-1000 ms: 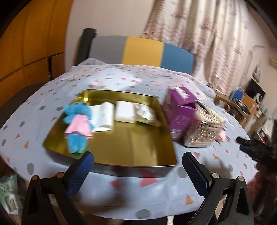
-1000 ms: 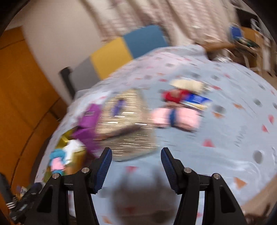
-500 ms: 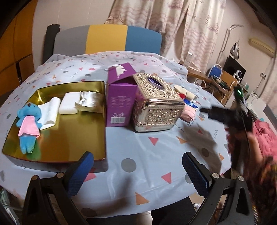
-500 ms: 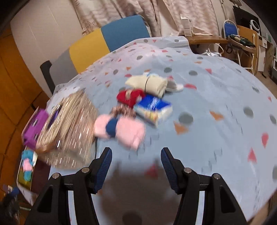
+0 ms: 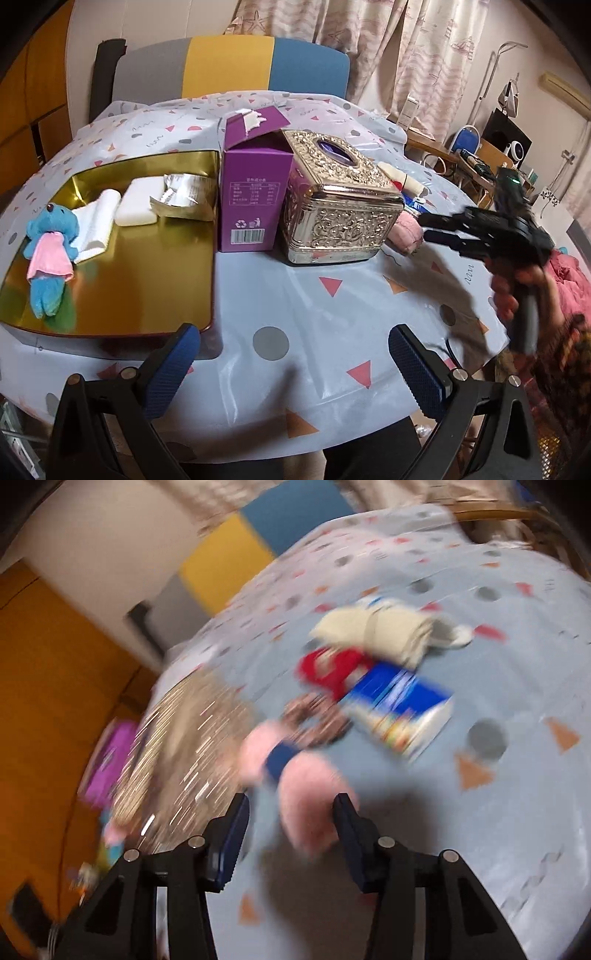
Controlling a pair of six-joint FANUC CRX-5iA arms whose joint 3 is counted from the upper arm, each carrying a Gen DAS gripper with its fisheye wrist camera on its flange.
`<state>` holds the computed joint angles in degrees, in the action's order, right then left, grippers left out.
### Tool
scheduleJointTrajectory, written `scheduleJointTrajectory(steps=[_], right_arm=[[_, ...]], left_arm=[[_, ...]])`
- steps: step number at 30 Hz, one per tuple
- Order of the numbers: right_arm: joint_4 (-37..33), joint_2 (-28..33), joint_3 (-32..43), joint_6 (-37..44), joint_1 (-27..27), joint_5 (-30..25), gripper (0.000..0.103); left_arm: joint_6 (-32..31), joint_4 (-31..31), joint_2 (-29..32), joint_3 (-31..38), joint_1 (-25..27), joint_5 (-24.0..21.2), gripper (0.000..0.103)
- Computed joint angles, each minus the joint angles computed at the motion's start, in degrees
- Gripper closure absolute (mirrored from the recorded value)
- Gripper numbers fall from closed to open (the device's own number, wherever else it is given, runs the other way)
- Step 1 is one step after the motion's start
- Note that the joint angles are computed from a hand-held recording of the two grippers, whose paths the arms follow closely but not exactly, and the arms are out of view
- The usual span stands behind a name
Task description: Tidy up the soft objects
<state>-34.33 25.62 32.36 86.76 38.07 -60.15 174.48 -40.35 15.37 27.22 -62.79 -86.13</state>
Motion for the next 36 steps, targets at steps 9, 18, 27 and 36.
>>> scheduleJointTrajectory(steps=[9,18,27,36], right_arm=[[29.8,-1.9,-5.2,-11.8,6.9,10.9,0.054],[42.5,9.2,5.8,-5.8,9.0,-0.7,0.052],[43.5,10.2,5.1,-4.6,9.2,2.9,0.043],[43.4,10.3,4.8,-6.8,8.8,4.1,0.038]], left_arm=[[-1.9,2.4,1.3,0.8,1.5,2.6,0.0],[-0.6,2.7,0.5,-0.2,2.3,2.3,0.0],[-2.1,3.3,1.5,1.3,2.6,3.3,0.0],[-2.9,2.9,2.4,3.1,2.6,2.8,0.0]])
